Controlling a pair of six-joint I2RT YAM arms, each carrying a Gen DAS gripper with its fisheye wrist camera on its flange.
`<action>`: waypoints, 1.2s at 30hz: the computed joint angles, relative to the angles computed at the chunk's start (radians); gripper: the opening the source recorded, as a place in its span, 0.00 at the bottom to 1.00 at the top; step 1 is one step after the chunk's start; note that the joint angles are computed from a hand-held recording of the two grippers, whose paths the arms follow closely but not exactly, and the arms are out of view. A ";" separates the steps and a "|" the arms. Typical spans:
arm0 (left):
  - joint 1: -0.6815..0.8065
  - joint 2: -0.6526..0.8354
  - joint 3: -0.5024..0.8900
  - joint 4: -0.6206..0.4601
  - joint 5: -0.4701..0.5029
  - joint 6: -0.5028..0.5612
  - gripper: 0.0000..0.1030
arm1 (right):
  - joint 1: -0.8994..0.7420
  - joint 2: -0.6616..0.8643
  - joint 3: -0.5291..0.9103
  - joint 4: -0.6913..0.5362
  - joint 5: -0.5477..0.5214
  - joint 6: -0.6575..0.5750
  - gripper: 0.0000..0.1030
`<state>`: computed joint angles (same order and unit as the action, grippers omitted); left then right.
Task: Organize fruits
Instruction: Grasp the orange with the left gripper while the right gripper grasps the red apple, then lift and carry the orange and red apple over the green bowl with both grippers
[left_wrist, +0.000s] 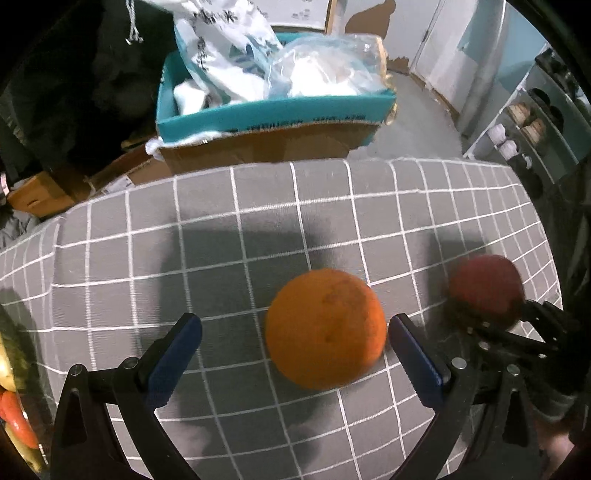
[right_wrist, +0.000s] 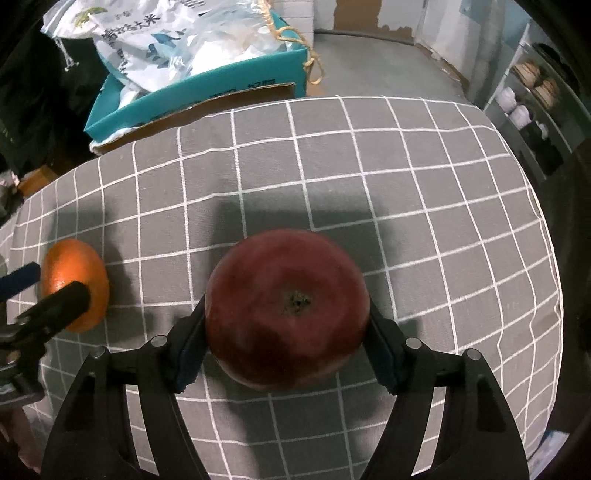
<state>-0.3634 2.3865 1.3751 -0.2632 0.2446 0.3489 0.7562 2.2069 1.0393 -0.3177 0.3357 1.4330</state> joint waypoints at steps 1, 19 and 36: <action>-0.001 0.011 0.010 -0.007 0.000 0.001 0.99 | 0.004 0.000 0.001 -0.010 0.004 0.008 0.72; 0.013 -0.022 -0.048 0.022 0.023 0.032 0.62 | 0.031 -0.030 0.040 -0.110 0.072 0.020 0.72; 0.152 -0.209 -0.217 0.093 0.076 0.077 0.62 | 0.105 -0.077 0.187 -0.310 0.180 0.020 0.72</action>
<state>-0.2115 2.1771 1.1585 -0.1705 0.3202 0.4261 0.8614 2.1303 1.2261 -0.6278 0.5160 1.4532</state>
